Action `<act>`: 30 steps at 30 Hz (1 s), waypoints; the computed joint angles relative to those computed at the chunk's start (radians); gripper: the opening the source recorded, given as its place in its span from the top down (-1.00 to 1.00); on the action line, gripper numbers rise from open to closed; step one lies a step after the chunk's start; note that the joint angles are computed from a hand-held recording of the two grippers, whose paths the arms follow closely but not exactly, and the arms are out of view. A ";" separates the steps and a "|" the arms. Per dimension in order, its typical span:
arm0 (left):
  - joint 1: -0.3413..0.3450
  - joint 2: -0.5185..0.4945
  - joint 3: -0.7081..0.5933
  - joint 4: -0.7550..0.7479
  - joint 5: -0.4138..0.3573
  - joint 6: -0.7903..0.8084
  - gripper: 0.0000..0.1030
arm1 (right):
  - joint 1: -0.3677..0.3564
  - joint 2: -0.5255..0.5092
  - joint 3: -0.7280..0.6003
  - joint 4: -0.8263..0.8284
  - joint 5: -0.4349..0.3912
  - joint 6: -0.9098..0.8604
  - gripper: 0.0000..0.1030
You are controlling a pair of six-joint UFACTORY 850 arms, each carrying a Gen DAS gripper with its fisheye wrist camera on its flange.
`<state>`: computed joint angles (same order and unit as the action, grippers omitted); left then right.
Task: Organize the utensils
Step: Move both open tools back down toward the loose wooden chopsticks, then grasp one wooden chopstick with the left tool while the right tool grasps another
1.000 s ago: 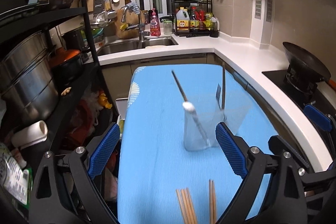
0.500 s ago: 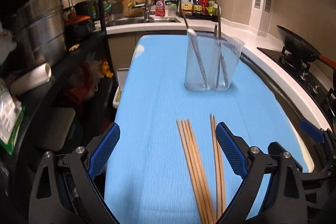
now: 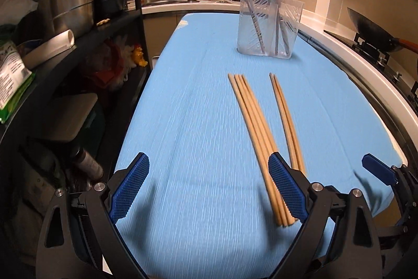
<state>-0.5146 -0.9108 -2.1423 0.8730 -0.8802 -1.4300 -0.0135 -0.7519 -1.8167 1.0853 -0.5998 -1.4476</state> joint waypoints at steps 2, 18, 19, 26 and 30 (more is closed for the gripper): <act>-0.007 0.012 0.029 0.020 -0.006 -0.036 -0.74 | 0.002 0.011 0.026 0.028 -0.010 -0.047 -0.35; -0.019 0.054 0.139 0.027 0.121 -0.088 -0.74 | 0.006 0.021 0.062 0.049 0.084 -0.101 -0.36; -0.020 0.050 0.132 0.024 0.119 -0.082 -0.74 | 0.005 0.020 0.059 0.045 0.083 -0.096 -0.36; -0.021 0.043 0.119 -0.007 0.124 -0.059 -0.74 | 0.000 0.018 0.056 0.049 0.088 -0.102 -0.36; -0.016 0.041 0.111 -0.024 0.088 -0.042 -0.74 | -0.002 0.016 0.049 0.026 0.084 -0.071 -0.36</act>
